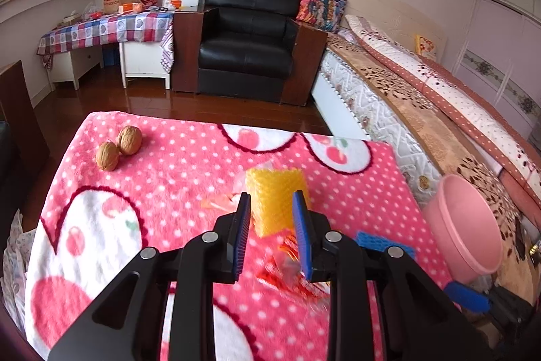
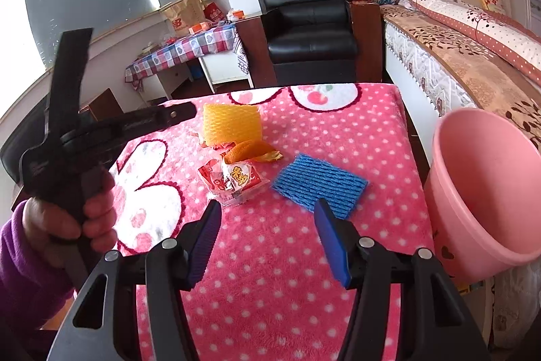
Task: Collect trash
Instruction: 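Move both grippers back to the table toward the yellow sponge and snack bag, then grasp the yellow sponge with the left gripper while the right grasps the red-printed snack bag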
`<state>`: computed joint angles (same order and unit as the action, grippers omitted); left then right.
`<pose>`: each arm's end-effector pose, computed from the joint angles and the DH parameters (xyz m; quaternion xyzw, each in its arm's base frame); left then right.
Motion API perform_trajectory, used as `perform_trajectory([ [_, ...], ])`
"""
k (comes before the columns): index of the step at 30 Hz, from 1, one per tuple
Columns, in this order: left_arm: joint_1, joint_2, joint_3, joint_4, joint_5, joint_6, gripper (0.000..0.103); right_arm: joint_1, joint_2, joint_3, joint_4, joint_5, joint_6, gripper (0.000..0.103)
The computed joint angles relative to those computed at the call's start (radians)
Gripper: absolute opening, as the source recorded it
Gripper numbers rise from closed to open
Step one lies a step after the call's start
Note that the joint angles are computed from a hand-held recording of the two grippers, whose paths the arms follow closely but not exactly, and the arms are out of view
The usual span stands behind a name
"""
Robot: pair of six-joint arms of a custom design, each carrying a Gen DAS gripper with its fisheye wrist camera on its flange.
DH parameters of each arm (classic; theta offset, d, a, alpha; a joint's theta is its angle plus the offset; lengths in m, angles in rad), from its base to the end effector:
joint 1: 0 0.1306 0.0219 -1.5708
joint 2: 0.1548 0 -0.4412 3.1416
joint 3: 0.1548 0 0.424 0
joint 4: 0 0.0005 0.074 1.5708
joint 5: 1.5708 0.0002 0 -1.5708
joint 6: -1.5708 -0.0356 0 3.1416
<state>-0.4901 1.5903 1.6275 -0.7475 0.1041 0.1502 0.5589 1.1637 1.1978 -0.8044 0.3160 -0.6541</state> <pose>0.5318 -0.2885 0.5094 0.1749 0.8909 -0.1760 0.3805 0.3561 0.2091 0.4971 0.1045 0.9055 0.1003 0.3988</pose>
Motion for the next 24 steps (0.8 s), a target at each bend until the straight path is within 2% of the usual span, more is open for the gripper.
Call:
perform_trajectory([
  [4,-0.002,0.054,0.051,-0.034,-0.044,0.031,0.025,-0.014,0.007,-0.003,0.028,-0.028,0.020,0.057],
  [10,0.001,0.102,0.088,-0.056,-0.025,0.051,0.025,-0.031,0.025,-0.003,0.040,-0.061,0.017,0.057],
  [12,0.001,0.099,0.076,-0.033,-0.013,0.041,0.025,-0.032,0.032,-0.002,0.042,-0.063,0.019,0.057],
  [13,0.000,0.094,0.068,-0.021,-0.013,0.030,0.012,-0.033,0.035,-0.001,0.041,-0.065,0.019,0.057],
  [14,-0.001,0.092,0.066,-0.021,-0.008,0.021,0.008,-0.034,0.039,0.001,0.041,-0.067,0.018,0.057],
  [24,0.041,-0.018,-0.025,0.025,0.066,0.036,0.005,-0.046,0.094,0.037,0.066,-0.121,0.031,0.057],
])
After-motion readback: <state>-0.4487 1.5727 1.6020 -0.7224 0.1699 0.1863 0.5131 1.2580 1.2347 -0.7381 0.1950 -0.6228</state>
